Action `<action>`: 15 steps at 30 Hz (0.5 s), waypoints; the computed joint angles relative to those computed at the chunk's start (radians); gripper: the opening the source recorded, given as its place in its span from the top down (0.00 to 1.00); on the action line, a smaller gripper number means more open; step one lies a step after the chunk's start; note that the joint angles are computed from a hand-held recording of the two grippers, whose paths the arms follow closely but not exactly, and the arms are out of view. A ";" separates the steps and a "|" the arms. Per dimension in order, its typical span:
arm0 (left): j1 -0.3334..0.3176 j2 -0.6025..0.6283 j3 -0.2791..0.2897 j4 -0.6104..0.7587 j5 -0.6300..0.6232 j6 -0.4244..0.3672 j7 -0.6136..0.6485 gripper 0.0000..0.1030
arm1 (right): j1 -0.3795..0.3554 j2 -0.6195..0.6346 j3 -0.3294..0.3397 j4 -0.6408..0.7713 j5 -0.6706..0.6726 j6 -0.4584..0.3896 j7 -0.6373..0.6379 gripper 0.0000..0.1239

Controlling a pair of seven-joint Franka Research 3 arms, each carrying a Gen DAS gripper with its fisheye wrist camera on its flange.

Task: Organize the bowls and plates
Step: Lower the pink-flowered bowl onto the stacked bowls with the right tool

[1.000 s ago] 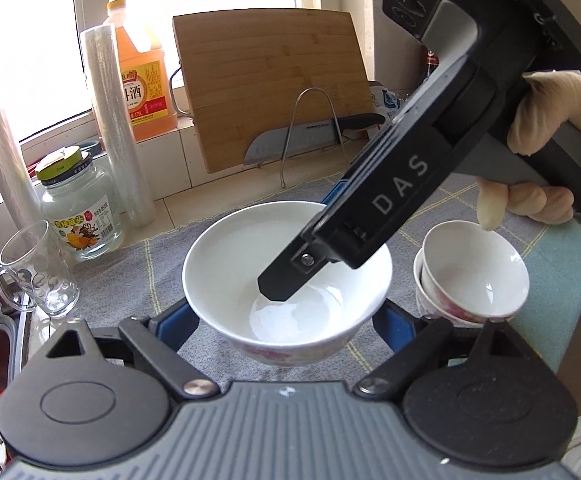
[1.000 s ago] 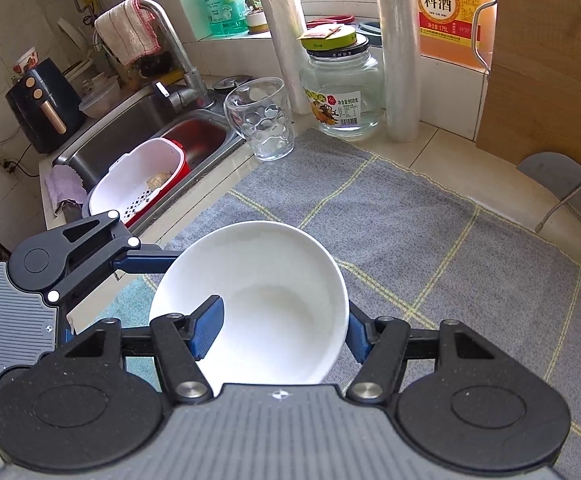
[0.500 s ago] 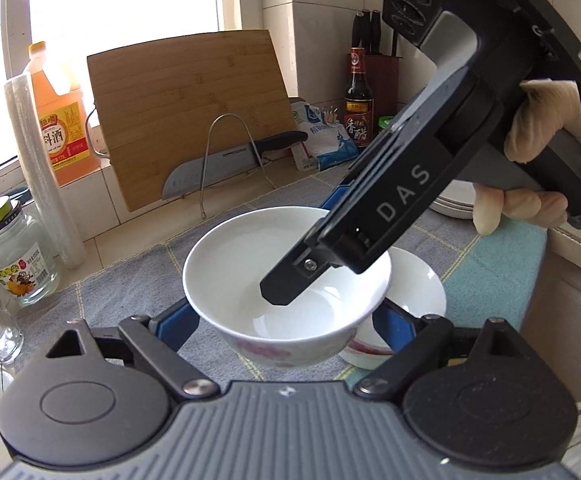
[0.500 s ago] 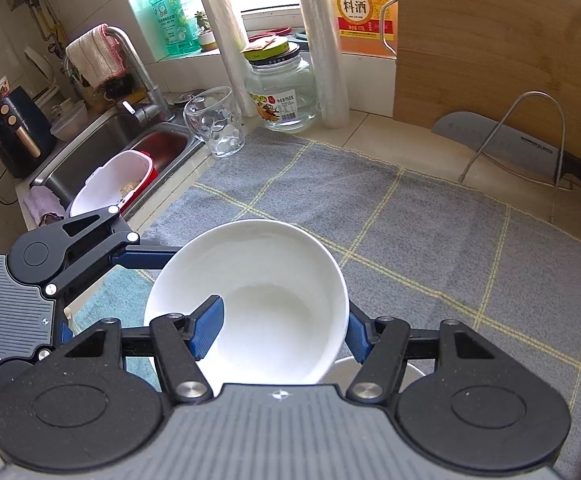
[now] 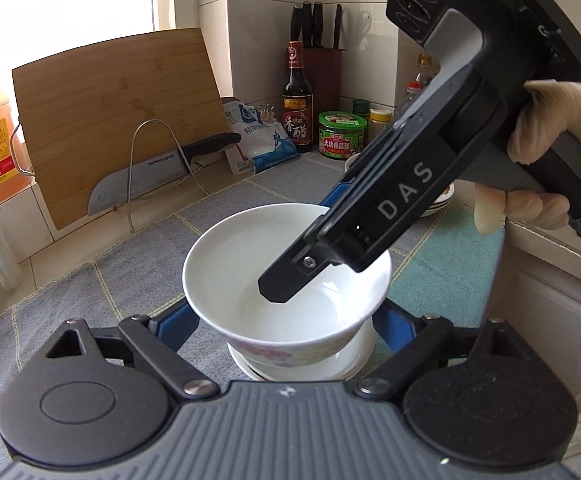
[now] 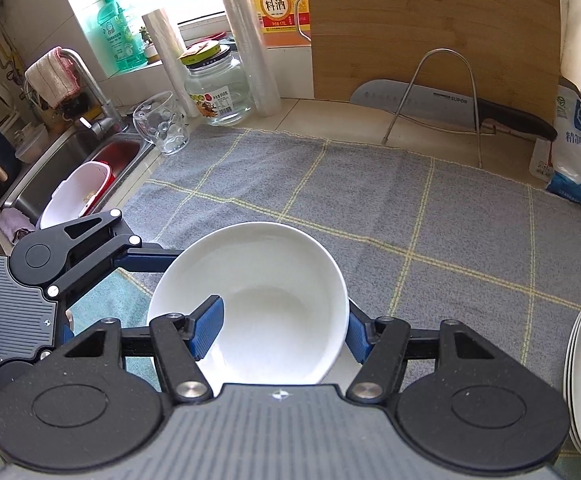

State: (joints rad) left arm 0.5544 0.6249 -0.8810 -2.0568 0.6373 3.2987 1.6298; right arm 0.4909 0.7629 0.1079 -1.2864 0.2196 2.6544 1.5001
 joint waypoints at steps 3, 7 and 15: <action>-0.006 0.020 -0.007 0.013 -0.005 -0.020 0.007 0.10 | -0.002 -0.010 -0.004 -0.026 0.004 0.011 0.009 0.45; -0.012 0.027 -0.011 0.012 -0.034 -0.036 0.031 0.10 | -0.006 -0.012 -0.003 -0.040 0.003 0.011 0.009 0.45; -0.059 0.023 0.025 0.021 -0.091 -0.047 0.061 0.10 | -0.002 0.014 -0.011 -0.013 -0.009 -0.008 0.013 0.45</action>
